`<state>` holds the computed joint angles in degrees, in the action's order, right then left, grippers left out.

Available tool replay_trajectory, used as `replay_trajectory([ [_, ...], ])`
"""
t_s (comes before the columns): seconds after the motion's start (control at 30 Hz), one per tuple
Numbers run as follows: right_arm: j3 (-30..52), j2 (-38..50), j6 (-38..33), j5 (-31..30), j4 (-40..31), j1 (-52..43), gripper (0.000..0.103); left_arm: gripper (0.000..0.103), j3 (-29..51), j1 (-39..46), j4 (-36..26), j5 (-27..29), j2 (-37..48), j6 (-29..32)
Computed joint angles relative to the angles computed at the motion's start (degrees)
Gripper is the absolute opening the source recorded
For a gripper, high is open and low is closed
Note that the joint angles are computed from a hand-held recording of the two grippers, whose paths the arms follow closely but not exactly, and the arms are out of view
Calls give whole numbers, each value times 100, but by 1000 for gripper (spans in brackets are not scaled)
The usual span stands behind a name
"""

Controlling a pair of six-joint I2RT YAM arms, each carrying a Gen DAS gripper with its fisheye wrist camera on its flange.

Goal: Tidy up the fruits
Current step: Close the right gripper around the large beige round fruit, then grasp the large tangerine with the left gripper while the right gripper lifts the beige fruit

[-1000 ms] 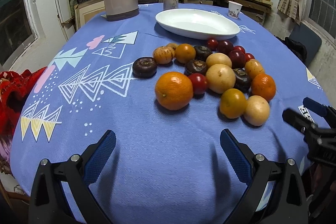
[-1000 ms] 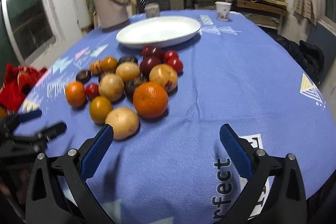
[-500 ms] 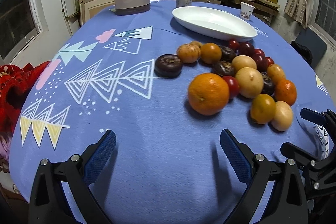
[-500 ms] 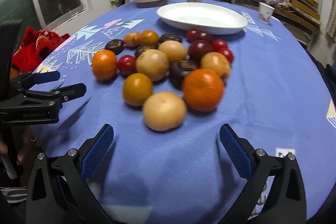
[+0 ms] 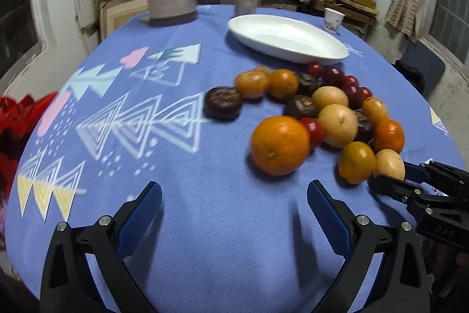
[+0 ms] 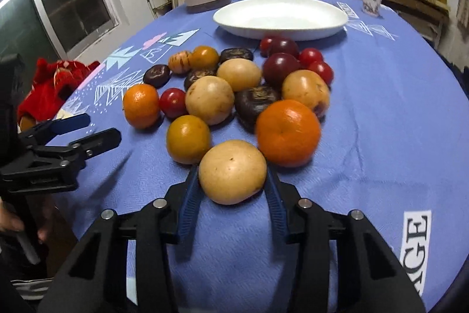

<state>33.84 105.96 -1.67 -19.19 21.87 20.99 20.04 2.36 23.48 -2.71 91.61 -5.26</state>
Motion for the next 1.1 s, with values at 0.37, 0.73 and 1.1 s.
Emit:
replay_trajectory([
  [0.37,-324,-239,-334,-559,156,-520,43,79,891,295,-415,800,864,-83],
  [0.73,129,-179,-649,-1144,-492,-828,43,43,1162,288,-358,1021,895,159],
  [1.1,333,40,-645,-1017,-622,-695,43,60,1748,289,-738,1069,1390,246],
])
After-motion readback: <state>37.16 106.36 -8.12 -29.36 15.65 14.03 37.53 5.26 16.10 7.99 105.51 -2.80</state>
